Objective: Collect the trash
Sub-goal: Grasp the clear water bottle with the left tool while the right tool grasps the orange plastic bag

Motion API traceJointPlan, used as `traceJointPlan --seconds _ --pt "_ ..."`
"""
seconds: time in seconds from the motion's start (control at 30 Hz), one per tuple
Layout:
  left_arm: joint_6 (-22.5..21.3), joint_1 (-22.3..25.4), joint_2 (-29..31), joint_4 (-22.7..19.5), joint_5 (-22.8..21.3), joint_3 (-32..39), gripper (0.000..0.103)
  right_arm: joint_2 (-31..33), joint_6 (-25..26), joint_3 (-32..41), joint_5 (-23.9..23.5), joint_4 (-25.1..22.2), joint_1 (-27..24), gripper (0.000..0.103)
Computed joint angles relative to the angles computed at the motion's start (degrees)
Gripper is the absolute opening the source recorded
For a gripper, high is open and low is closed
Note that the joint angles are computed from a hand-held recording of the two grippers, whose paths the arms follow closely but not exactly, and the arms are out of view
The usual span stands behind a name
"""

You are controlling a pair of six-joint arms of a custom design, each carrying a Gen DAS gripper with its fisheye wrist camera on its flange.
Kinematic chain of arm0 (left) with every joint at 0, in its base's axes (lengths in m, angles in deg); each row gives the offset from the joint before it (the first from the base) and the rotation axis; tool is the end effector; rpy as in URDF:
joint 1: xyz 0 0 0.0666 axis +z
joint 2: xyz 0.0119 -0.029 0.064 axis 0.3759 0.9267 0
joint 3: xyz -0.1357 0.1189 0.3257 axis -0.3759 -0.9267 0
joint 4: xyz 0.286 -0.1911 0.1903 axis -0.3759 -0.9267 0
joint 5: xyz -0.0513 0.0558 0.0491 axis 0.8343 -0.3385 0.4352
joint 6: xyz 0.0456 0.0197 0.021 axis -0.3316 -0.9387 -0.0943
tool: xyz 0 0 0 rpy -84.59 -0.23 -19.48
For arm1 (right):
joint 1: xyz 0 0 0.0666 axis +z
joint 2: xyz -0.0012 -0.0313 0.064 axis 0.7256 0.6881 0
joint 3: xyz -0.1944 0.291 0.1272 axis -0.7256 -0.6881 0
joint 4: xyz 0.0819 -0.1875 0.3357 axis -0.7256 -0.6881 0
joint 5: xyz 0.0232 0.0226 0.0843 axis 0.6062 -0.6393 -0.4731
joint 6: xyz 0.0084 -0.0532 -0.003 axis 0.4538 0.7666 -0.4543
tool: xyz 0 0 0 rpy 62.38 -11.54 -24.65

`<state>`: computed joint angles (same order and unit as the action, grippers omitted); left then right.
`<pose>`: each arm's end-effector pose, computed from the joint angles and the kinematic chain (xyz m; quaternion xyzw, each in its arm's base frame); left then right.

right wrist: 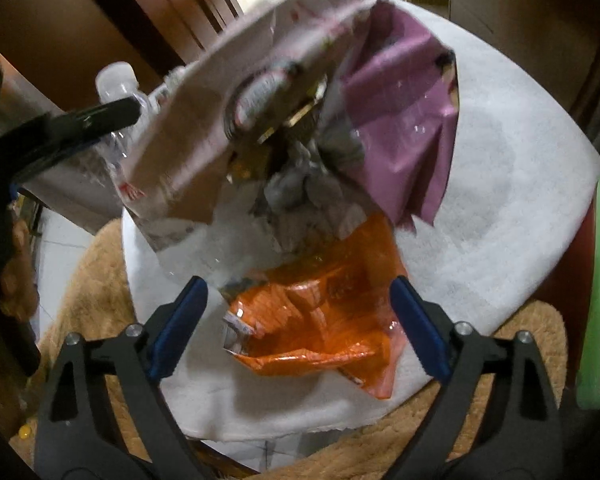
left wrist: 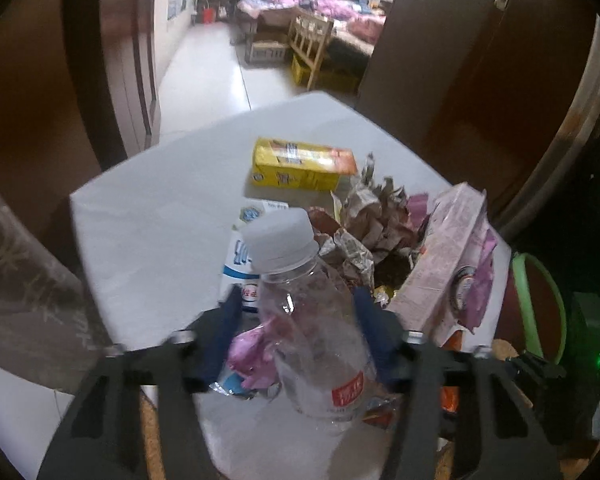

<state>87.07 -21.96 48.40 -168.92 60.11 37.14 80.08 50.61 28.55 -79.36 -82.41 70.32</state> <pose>0.4164 -0.3832 0.4990 -0.1892 0.9362 -0.0504 0.2919 0.4553 0.2139 0.4481 -0.2729 0.9336 0.1969 0.1228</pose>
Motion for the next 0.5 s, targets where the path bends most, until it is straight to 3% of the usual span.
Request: traceJointPlan --seconds 0.07,0.13,0.17,0.23,0.3,0.5 --pt "0.3 0.6 -0.6 1.3 0.8 -1.5 0.044 0.4 -0.9 -0.2 0.1 -1.0 -0.2 0.078" --pt "0.7 0.9 -0.9 2.5 1.9 -2.3 0.041 0.3 -2.0 -1.7 -3.2 -0.2 -1.0 0.057" --pt "1.1 0.9 -1.4 2.7 1.6 -2.7 0.041 0.0 -2.7 -2.1 -5.3 0.6 -1.4 0.053" --pt "2.0 0.5 -2.4 3.0 -0.8 -3.1 0.041 0.4 -2.5 -1.2 -4.7 1.4 -1.4 0.032" --pt "2.8 0.0 -3.2 2.1 -3.5 -2.7 0.041 0.2 -3.1 -1.6 -4.3 3.3 -1.2 0.027" --pt "6.0 -1.1 -4.9 -0.7 -11.1 -1.9 0.041 -3.1 -6.0 -4.0 -5.5 8.3 -2.1 0.025"
